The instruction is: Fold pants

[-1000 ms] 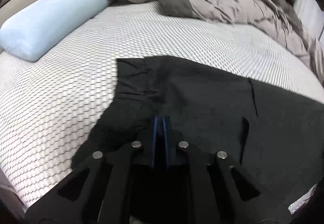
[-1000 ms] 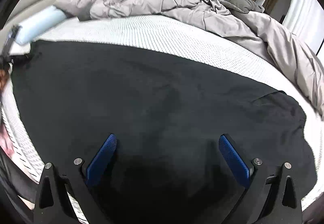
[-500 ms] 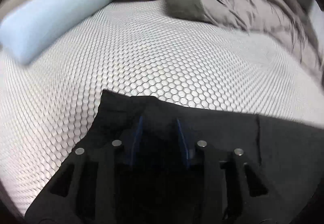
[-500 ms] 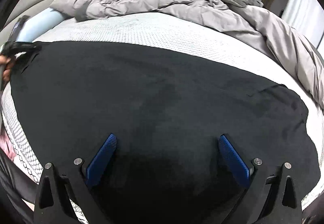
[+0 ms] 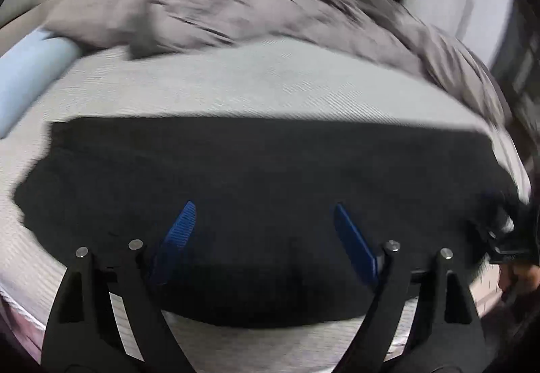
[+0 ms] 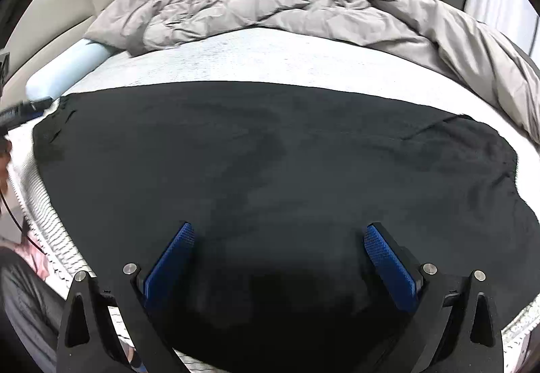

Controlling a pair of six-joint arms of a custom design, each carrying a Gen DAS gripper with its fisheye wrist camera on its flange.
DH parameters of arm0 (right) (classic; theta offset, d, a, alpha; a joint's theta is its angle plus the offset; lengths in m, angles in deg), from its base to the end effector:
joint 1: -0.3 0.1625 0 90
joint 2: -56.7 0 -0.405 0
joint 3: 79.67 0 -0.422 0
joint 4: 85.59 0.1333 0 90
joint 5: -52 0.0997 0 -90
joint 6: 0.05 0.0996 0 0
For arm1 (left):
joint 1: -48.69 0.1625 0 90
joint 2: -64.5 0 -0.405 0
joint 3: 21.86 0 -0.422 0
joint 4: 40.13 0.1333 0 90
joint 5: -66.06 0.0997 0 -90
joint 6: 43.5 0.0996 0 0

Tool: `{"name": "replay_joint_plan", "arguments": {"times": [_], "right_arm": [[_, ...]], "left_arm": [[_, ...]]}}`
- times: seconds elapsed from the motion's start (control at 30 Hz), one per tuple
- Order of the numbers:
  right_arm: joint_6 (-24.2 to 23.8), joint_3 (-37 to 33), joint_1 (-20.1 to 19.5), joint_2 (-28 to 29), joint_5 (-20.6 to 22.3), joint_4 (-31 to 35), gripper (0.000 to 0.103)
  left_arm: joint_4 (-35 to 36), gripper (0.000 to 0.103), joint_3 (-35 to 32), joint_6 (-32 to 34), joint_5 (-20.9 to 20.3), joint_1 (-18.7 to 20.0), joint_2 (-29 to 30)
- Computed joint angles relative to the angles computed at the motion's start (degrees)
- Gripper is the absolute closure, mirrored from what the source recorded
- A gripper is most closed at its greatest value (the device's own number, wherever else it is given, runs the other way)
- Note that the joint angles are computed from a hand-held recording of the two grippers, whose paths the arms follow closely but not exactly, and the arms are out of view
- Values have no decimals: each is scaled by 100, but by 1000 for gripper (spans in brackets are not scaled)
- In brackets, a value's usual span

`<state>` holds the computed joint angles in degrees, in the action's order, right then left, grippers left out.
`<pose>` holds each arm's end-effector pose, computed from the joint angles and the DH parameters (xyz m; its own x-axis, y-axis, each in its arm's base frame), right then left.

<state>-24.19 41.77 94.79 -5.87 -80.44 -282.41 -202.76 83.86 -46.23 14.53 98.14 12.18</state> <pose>0.1071 -0.5193 0.1855 -0.6857 0.1301 0.7161 -0.3648 0.7900 -0.4928 -0.2540 -0.5973 0.1035 -0.7565 0.3187 -0.5710 0.5785 0.7335 -0.3570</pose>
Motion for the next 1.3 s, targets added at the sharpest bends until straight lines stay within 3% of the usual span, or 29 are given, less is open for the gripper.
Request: {"name": "replay_joint_plan", "arguments": {"times": [0.1,0.2,0.33,0.43,0.5,0.57,0.7,0.77,0.83,0.93,0.97,1.03,1.07,1.1,1.17,1.2,1.23,1.27,1.3], "right_arm": [[-243,1,69,97,99,22,1],[-549,14,70,204,-54,10,1],[-595,309,-131,-155,-30,36,1],[-658,640,-285,-486,-364,-387,1],[-809,755,-404,-573,-828,-972,1],[-714,900,-614,-786,-1180,-1476,1],[-39,1194,-950,-1420,-1252,-1531,0],[428,1432,-1133,-1933,-728,-1157,1],[836,1621,-1222,-2277,-236,-1188,1],[1059,1763,-1270,-2557,201,-1360,1],[1067,1739,-1265,-2551,154,-1369,1],[1206,1618,-1306,-2441,-420,-1313,1],[1459,1656,-1439,-2544,-465,-1213,1],[1913,1755,-1601,-2810,-271,-910,2],[2678,2038,-2107,-3480,763,-376,11],[2998,2170,-2382,-3768,1363,-272,19],[3254,2280,-2634,-3960,1963,-328,34],[3271,2386,-2914,-4106,2563,-383,41],[3296,2428,-3118,-4184,3026,-390,55]], "left_arm": [[165,21,-70,152,-289,-228,463],[233,20,-82,218,95,-389,824],[-110,14,123,241,92,-357,832],[-389,12,582,74,80,-302,513],[-510,12,653,194,36,-172,411],[-543,12,688,255,25,-112,332],[-569,12,694,330,-22,-15,242],[-624,12,818,291,-24,-28,128],[-655,12,876,285,-21,-25,80],[-682,12,917,260,11,-45,59],[-678,12,920,243,37,-62,66],[-627,12,896,221,85,-75,82],[-610,12,887,215,101,-83,83],[-596,12,876,220,108,-81,83],[-591,11,852,228,123,-73,100],[-589,10,840,233,142,-72,112],[-558,10,820,215,181,-80,131],[-556,10,813,216,204,-91,141],[-561,10,811,228,209,-95,143]]}}
